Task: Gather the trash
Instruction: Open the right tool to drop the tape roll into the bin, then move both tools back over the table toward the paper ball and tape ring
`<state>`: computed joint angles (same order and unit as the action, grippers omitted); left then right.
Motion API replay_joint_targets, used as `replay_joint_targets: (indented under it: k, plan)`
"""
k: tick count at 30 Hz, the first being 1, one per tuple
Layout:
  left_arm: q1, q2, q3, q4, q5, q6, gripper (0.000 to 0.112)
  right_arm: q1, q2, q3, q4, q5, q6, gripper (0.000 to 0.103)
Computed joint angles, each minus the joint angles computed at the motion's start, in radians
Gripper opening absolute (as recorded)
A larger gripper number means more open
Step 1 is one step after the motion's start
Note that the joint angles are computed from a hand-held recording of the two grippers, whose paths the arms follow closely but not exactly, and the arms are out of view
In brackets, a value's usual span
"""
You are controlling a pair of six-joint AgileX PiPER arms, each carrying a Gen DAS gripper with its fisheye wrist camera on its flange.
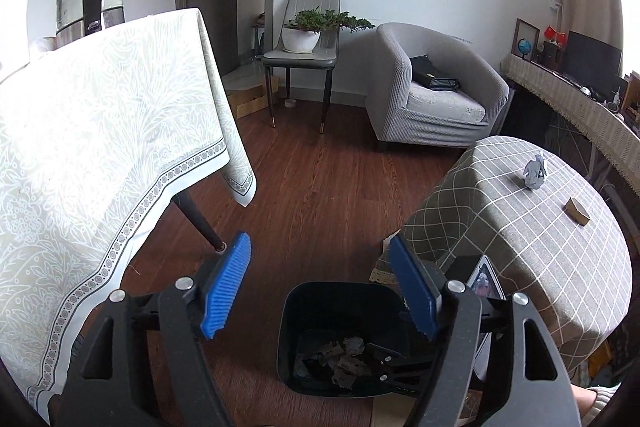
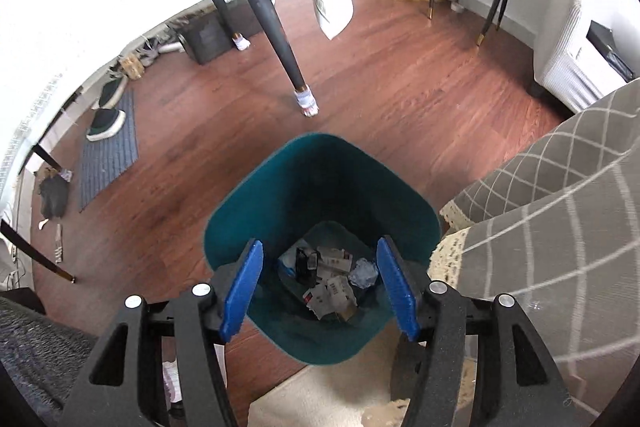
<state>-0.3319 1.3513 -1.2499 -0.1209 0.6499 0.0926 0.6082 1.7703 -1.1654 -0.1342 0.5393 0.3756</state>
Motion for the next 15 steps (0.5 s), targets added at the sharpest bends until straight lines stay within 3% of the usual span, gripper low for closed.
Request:
replay_joint_targets:
  k: [7,15]
  plan:
    - [-0.075,0.013,-0.069,0.063,0.0,-0.108,0.084,-0.045,-0.233,0.12,0.107,-0.072,-0.154,0.06]
    - [-0.22,0.056,-0.137,0.262,0.009,-0.305,0.087,-0.123,-0.488,0.167,-0.023,0.019,-0.064,0.063]
